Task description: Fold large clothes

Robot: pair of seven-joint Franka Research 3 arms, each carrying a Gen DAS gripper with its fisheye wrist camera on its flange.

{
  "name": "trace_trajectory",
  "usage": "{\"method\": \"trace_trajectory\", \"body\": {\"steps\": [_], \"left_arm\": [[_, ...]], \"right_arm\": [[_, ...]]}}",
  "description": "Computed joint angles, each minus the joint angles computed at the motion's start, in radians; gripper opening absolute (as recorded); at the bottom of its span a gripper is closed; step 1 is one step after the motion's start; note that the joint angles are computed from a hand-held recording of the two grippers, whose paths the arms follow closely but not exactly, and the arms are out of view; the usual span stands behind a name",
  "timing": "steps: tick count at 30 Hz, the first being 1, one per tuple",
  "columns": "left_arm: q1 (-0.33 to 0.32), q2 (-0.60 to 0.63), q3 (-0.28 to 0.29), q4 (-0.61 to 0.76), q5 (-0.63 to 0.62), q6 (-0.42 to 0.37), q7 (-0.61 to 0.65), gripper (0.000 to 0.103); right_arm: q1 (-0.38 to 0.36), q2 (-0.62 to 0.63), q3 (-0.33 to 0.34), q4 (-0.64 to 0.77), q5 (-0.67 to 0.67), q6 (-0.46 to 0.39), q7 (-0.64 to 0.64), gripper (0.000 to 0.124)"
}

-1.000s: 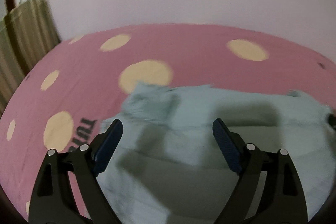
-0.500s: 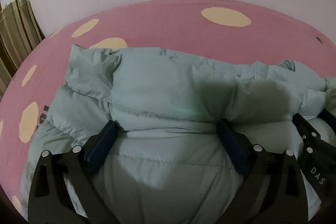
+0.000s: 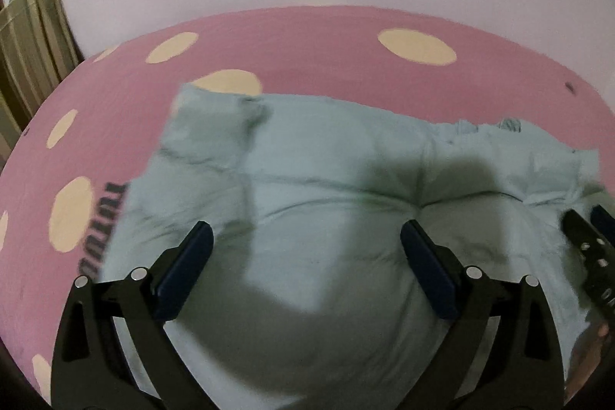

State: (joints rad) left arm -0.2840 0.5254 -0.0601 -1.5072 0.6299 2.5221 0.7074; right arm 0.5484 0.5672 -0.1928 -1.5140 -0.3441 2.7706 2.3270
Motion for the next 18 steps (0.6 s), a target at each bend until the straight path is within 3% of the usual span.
{"method": "trace_trajectory", "body": {"steps": [5,9,13,18], "left_arm": [[0.053,-0.157,0.012,-0.206,-0.009,0.074,-0.11,0.098],[0.123,-0.232,-0.014,-0.326,-0.076,0.11,-0.112,0.098],[0.204,-0.254,-0.061,-0.393,-0.248,0.123,-0.026,0.098],[0.235,-0.253,-0.08,-0.431,-0.361,0.181,0.042,0.099]], "right_arm": [[-0.015,-0.161,-0.018,-0.223,-0.01,0.074,0.064,0.073],[-0.025,-0.244,-0.033,-0.329,-0.081,0.063,0.139,0.073],[-0.104,-0.278,0.029,-0.378,-0.044,0.057,0.145,0.074],[-0.173,-0.257,0.1,-0.372,0.077,0.046,0.068,0.074]]}}
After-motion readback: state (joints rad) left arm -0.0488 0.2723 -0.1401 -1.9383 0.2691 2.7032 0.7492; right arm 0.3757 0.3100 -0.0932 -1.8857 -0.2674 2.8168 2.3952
